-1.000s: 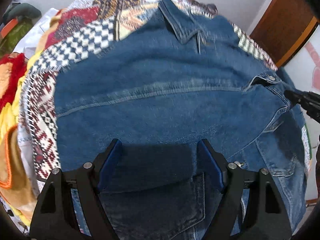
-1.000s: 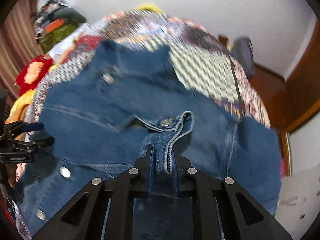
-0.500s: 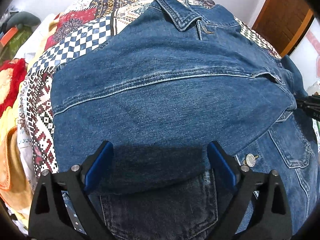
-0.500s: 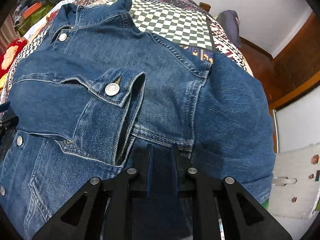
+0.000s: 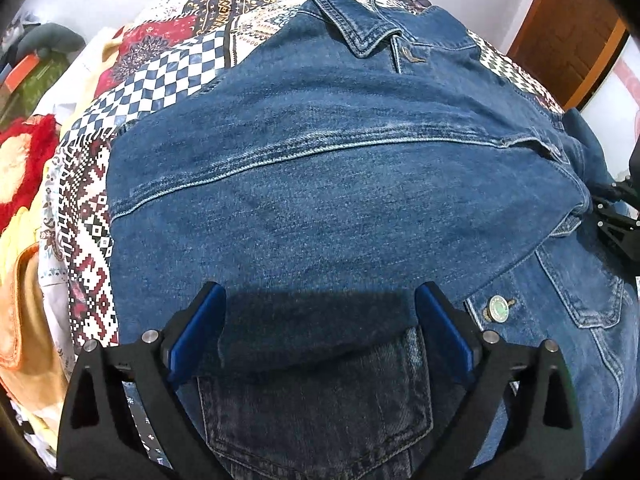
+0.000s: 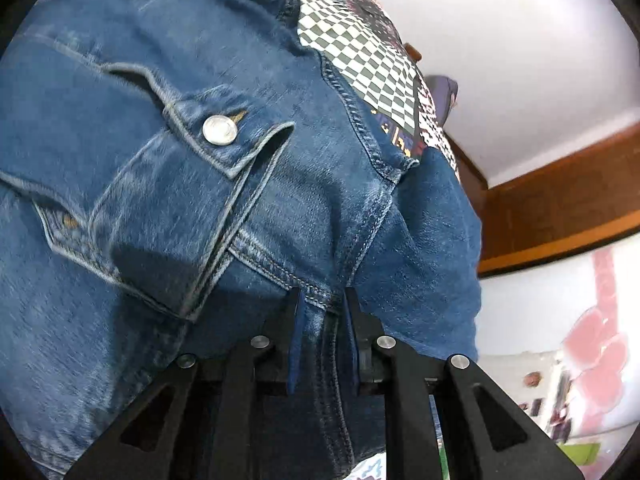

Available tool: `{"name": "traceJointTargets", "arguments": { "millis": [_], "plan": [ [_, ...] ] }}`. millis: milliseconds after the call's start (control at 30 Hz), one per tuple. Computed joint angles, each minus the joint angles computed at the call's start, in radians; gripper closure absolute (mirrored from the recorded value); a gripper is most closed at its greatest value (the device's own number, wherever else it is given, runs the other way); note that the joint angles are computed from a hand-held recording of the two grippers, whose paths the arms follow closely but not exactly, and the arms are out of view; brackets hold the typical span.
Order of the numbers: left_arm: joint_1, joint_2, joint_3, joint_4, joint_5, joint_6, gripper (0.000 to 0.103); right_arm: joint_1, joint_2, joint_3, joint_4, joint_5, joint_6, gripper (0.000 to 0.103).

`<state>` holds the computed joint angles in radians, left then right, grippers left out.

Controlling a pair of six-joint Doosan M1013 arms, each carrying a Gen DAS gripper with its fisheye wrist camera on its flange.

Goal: Fold large clothes

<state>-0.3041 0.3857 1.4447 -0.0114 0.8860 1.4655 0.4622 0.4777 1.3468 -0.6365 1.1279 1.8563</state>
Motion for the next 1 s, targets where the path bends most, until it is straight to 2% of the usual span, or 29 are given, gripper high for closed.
{"name": "traceJointTargets", "arguments": {
  "millis": [300,367,500,567,667,767,867,1000],
  "plan": [
    [-0.001,-0.006,0.019,-0.008,0.023,0.029,0.001,-0.049,-0.041,0.010,0.154,-0.011,-0.023,0.089],
    [-0.006,-0.014,0.031,0.010,0.003,0.022,0.001,-0.045,-0.046,0.022,0.108,-0.009,-0.016,0.089],
    [-0.006,-0.011,0.013,0.010,0.036,0.014,0.002,-0.036,-0.067,0.073,-0.026,0.027,0.052,0.089],
    [-0.006,-0.018,0.009,0.003,0.033,0.026,0.002,-0.047,-0.092,0.102,-0.031,0.022,0.086,0.089],
    [-0.016,-0.036,0.006,0.035,0.003,0.029,0.002,-0.101,-0.133,0.136,0.101,-0.048,0.098,0.089],
    [-0.025,-0.043,-0.018,0.042,-0.015,0.028,0.002,-0.144,-0.141,0.133,0.226,-0.068,0.092,0.089],
    [-0.030,-0.044,-0.036,0.005,-0.033,0.053,0.002,-0.135,-0.138,0.133,0.189,-0.059,0.093,0.089],
    [-0.048,-0.011,-0.094,-0.039,-0.008,0.088,0.002,-0.107,-0.140,0.151,0.086,-0.049,0.096,0.089]
  ]
}}
